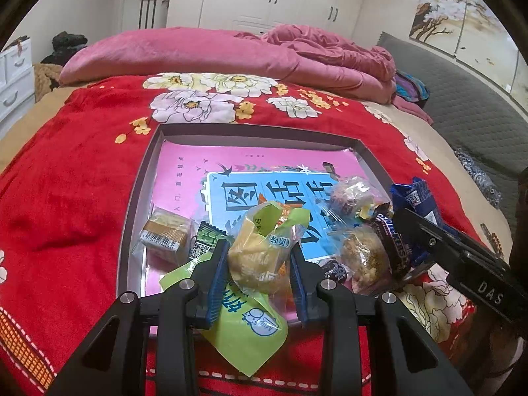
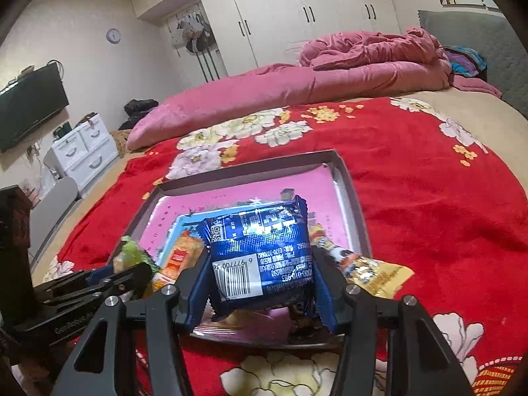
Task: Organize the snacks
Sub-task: 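Lower the blue biscuit pack into the tray with the right tool while the left lowers the green bag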
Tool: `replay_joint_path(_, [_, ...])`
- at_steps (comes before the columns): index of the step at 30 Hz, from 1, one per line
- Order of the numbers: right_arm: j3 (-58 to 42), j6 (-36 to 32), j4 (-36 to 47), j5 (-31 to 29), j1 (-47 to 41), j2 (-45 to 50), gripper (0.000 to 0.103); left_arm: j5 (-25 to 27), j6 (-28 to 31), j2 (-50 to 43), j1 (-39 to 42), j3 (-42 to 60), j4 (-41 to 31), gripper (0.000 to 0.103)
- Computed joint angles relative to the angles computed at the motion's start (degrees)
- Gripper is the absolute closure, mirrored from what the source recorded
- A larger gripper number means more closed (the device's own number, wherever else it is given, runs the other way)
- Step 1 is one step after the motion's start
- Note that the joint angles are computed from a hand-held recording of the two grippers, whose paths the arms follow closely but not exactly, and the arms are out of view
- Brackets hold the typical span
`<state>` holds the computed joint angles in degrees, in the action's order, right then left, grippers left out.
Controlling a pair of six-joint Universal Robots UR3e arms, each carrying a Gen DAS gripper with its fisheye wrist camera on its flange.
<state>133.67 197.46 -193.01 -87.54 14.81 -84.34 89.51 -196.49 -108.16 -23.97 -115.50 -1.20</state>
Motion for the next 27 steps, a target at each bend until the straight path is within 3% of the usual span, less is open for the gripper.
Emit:
replay_joint_path(11, [-7.3,-2.3,4.0,-3.1,5.7,5.4,0.048,0.0,0.1,-0.3,0.2,0.0,0.2,0.065])
replay_joint_path(27, [-6.4,-0.4,4.7,-1.5,3.4,5.8,0.046,-0.4,0.1,-0.6,0.6,0.1,0.4,0.065])
